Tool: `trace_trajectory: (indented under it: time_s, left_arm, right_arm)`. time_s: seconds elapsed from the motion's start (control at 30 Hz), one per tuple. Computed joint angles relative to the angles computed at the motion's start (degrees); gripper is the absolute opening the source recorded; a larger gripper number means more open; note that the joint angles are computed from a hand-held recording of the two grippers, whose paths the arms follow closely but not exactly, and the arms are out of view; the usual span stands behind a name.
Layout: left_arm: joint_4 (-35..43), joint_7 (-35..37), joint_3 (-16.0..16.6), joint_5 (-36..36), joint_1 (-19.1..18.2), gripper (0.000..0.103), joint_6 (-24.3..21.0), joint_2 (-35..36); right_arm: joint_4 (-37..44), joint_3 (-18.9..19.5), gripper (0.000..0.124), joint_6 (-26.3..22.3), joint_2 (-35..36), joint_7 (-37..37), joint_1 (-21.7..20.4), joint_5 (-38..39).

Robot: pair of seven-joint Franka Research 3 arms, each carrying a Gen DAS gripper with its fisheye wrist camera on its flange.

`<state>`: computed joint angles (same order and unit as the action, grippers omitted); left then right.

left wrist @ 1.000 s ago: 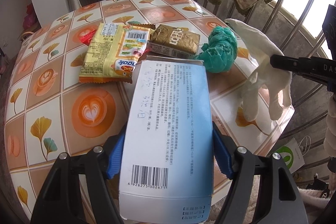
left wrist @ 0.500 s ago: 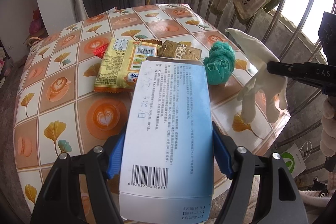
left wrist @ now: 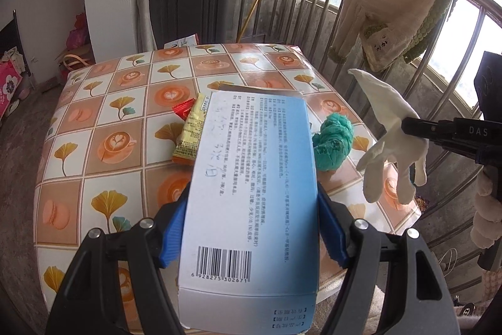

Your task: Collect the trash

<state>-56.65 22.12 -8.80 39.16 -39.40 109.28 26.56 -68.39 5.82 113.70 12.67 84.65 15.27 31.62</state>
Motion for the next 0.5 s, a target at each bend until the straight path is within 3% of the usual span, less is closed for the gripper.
trace_trajectory:
  time_s: [0.5]
  left_arm:
    - [-2.3, -1.8, -0.2, 1.3, 0.7, 0.07, 1.2, -1.7]
  right_arm:
    - [1.2, 0.2, 0.007, 0.5, 0.5, -0.3, -0.2, 1.6]
